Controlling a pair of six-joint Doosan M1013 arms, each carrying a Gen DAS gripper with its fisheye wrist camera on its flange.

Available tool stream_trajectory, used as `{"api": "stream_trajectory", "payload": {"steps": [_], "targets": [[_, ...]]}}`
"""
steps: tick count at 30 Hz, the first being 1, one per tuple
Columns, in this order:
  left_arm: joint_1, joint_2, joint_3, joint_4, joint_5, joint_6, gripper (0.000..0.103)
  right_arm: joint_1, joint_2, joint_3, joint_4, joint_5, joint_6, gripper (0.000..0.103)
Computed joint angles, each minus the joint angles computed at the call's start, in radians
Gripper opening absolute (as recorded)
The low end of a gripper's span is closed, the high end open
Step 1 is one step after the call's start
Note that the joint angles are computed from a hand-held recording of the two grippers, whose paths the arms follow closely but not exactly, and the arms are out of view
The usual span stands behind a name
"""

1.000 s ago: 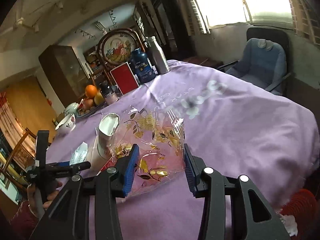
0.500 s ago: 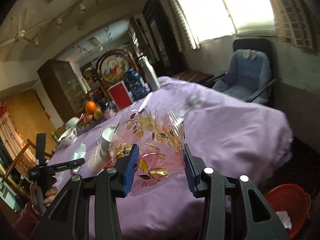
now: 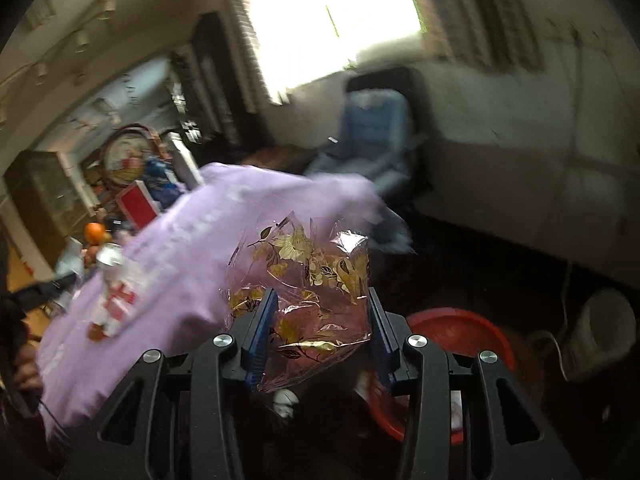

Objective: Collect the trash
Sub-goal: 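Carry the white packet and gold-leaf bag over the red wastebasket, then open the right tool to drop the gold-leaf bag into the wastebasket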

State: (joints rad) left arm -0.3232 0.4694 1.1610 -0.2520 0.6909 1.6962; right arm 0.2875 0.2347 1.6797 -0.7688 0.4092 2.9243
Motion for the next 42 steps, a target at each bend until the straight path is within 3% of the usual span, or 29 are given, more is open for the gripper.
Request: {"api": "stream_trajectory", "payload": {"steps": [10, 14, 20, 21, 24, 26, 29, 35, 42], "targets": [[-0.094, 0.051, -0.075, -0.128, 0.083, 0.147, 0.034, -0.081, 0.062, 0.07, 0.202, -0.005, -0.072, 0.043], [-0.129, 0.087, -0.117, -0.139, 0.129, 0.166, 0.034, -0.109, 0.104, 0.064, 0.34, -0.018, -0.173, 0.044], [-0.16, 0.14, -0.173, -0.153, 0.206, 0.177, 0.034, -0.118, 0.134, 0.064, 0.425, -0.024, -0.228, 0.045], [-0.163, 0.148, -0.181, -0.154, 0.216, 0.178, 0.034, -0.117, 0.137, 0.06, 0.414, -0.017, -0.218, 0.049], [-0.175, 0.173, -0.207, -0.155, 0.244, 0.175, 0.034, -0.119, 0.149, 0.05, 0.429, 0.018, -0.235, 0.075], [-0.182, 0.184, -0.216, -0.156, 0.258, 0.18, 0.034, -0.124, 0.142, 0.063, 0.427, 0.001, -0.22, 0.074], [-0.193, 0.202, -0.233, -0.157, 0.28, 0.186, 0.034, -0.13, 0.116, 0.092, 0.353, -0.031, -0.13, 0.074], [-0.222, 0.247, -0.283, -0.146, 0.333, 0.207, 0.034, -0.13, 0.062, 0.133, 0.111, -0.021, 0.117, 0.075], [-0.256, 0.312, -0.361, -0.132, 0.412, 0.222, 0.034, -0.125, 0.018, 0.166, -0.162, 0.068, 0.39, 0.075]]}}
